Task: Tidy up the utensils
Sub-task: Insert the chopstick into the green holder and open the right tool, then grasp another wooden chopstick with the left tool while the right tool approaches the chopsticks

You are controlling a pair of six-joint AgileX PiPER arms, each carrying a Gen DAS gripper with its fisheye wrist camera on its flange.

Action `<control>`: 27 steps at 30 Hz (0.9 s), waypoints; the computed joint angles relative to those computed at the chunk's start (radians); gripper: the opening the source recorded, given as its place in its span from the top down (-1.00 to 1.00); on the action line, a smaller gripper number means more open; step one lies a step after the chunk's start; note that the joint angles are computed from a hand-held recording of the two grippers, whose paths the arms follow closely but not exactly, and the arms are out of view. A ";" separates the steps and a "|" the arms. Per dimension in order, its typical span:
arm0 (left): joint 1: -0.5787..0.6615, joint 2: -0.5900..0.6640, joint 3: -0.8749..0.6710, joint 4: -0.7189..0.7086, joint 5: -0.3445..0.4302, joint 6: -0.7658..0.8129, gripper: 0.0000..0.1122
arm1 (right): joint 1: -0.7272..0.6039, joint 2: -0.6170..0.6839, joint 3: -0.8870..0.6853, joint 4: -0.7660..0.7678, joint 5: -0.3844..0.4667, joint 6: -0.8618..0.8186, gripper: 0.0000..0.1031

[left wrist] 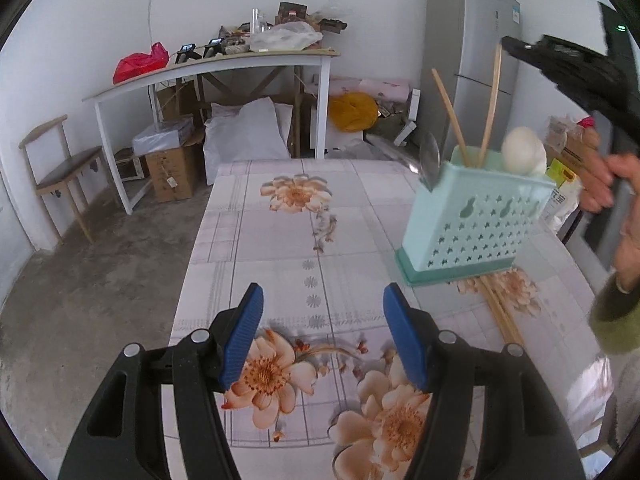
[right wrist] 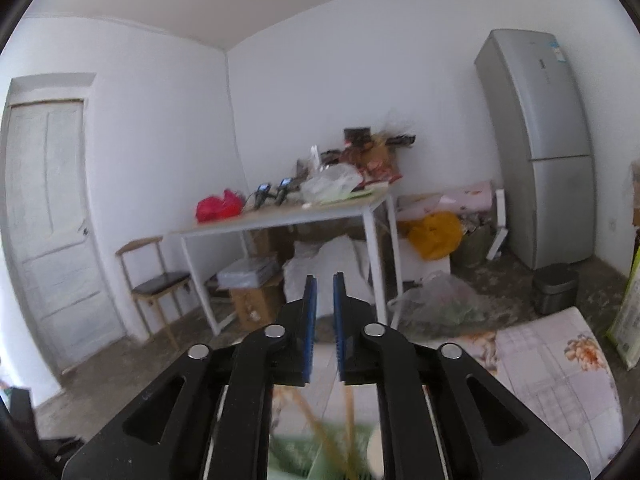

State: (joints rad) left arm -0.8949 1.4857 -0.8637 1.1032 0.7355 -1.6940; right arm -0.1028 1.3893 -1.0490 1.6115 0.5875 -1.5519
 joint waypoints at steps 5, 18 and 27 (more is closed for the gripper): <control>0.006 -0.025 0.042 -0.018 -0.049 -0.003 -0.08 | -0.145 -0.133 0.074 -0.097 0.148 0.122 0.30; -0.040 0.032 0.036 -0.095 -0.136 0.085 -0.08 | -0.368 -0.228 0.361 -0.637 0.346 0.470 0.06; -0.083 0.101 -0.025 -0.161 -0.189 0.071 -0.08 | -0.244 -0.050 0.425 -0.707 0.225 0.524 0.67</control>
State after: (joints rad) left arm -0.9782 1.5872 -0.8885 0.9426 0.5469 -1.6229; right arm -0.3465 1.3394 -0.6241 0.9044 0.8124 -1.0283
